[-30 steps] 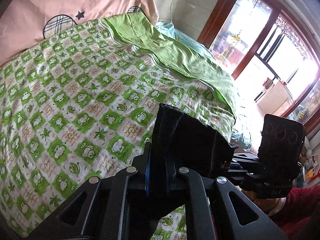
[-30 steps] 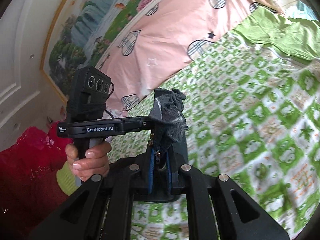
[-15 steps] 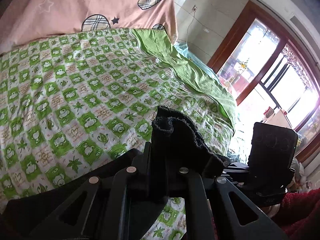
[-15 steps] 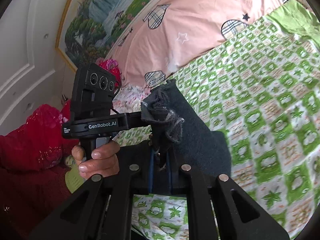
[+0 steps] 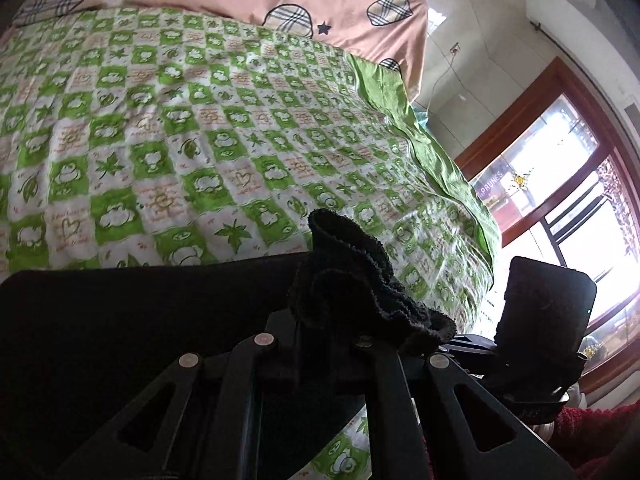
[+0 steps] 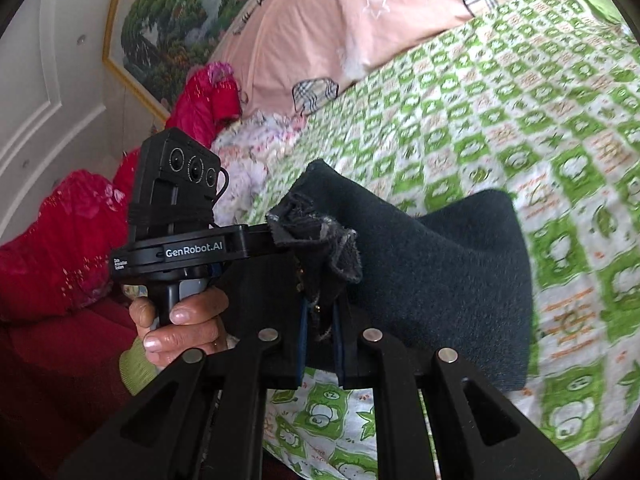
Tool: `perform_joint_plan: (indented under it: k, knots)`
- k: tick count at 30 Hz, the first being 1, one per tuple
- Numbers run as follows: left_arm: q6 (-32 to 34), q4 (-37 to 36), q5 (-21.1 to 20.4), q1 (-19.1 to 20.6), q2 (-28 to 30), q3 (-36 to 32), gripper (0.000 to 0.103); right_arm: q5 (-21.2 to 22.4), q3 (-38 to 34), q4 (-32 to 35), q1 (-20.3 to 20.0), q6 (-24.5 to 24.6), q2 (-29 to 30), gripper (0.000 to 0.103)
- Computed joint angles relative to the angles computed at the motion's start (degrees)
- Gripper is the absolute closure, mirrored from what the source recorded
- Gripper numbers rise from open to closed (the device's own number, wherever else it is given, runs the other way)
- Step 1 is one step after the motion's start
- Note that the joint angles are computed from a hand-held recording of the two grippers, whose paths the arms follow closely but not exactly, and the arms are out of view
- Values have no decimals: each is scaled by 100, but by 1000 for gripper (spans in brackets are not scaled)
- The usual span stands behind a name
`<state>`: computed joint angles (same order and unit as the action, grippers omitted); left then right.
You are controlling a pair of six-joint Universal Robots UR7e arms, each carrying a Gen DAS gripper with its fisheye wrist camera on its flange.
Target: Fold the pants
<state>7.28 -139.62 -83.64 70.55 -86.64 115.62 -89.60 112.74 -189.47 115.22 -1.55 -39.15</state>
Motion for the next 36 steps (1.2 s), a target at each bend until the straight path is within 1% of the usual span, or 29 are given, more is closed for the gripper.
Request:
perform_joint_plan:
  k: [5,10,11,13,15,16,18,22,23,29,32,36]
  knots:
    - [-155,-22,50,200,-74,65,97,-89,-122,317,33,-61,92,88]
    - [-315,-96,240,279,-198,170,96,-227,-254,664,57,-44,156,85]
    - [-351,-102,304,279,-232,197,95,-223,-249,714,68,-45,143,82]
    - [-432,-138,477,250,-315,277,92,-136,-316,816,76,-49,176,67]
    - [-516,-197,616,219,-409,360,92,-167,-381,911,148,-159,202,58]
    - [-562,-219,668,208,-466,399,92,-223,-416,952,191,-219,221,57]
    - [-651,-273,747,196,-575,468,91,-261,-484,1037,244,-301,251,56]
    - [-833,-368,833,240,-836,589,77,-120,-609,1196,272,-336,291,56]
    - [-884,-380,861,251,-902,624,75,-87,-638,1237,283,-364,300,56]
    - [-1226,-319,970,344,-1385,783,75,114,-816,1414,347,-489,341,56]
    - [-1381,-335,974,382,-1682,894,72,227,-943,1477,369,-530,392,56]
    - [-1607,-289,1182,353,-2152,1071,70,341,-1234,1647,419,-598,564,56]
